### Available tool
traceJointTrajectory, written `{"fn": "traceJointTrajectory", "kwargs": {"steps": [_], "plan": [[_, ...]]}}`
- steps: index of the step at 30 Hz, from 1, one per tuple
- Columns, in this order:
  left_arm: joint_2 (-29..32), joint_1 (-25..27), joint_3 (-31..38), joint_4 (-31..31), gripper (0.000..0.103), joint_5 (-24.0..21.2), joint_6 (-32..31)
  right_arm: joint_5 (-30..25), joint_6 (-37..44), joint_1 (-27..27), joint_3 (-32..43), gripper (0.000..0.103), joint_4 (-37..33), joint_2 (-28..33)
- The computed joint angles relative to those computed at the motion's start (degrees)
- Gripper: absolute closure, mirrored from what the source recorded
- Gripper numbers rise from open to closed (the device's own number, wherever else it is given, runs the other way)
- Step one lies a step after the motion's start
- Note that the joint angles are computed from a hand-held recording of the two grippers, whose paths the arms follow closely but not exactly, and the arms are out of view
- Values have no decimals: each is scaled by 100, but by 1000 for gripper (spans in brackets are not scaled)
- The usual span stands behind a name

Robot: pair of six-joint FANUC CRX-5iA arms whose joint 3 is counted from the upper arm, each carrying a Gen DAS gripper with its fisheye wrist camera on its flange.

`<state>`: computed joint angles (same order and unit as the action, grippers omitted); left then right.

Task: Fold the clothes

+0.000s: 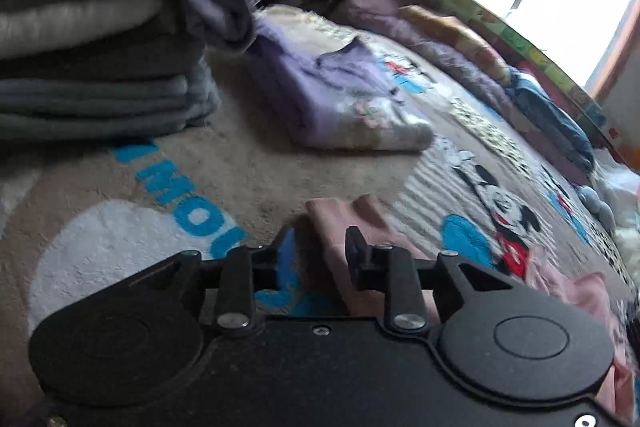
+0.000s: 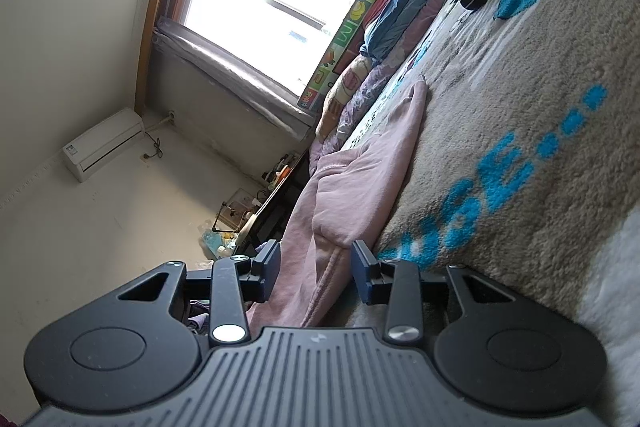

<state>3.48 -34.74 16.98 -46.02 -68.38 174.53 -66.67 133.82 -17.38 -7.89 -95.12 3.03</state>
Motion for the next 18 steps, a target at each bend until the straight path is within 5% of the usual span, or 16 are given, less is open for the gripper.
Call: {"fn": "traceJointTrajectory", "kwargs": {"steps": [5,7,10,12,16,18], "plan": [[-187,-202,-251,-47,78,1015,-657,11,-10,8,1,64,7,-5],[-30,-130,-154,262,78,1304,-1440,20,-22,10,-10,64,13,-24],[553,-32,357,543,78,758,-2323,51,-57,26,-3,64,56,-37],[846,77,542,531,78,352,-2196,91,-95,46,-2,64,107,-59],[548,-195,349,-164,75,367,-1005,447,-488,264,54,65,586,-271],[213,-313,2,-340,59,501,-167,740,-920,494,121,57,1112,-470]]}}
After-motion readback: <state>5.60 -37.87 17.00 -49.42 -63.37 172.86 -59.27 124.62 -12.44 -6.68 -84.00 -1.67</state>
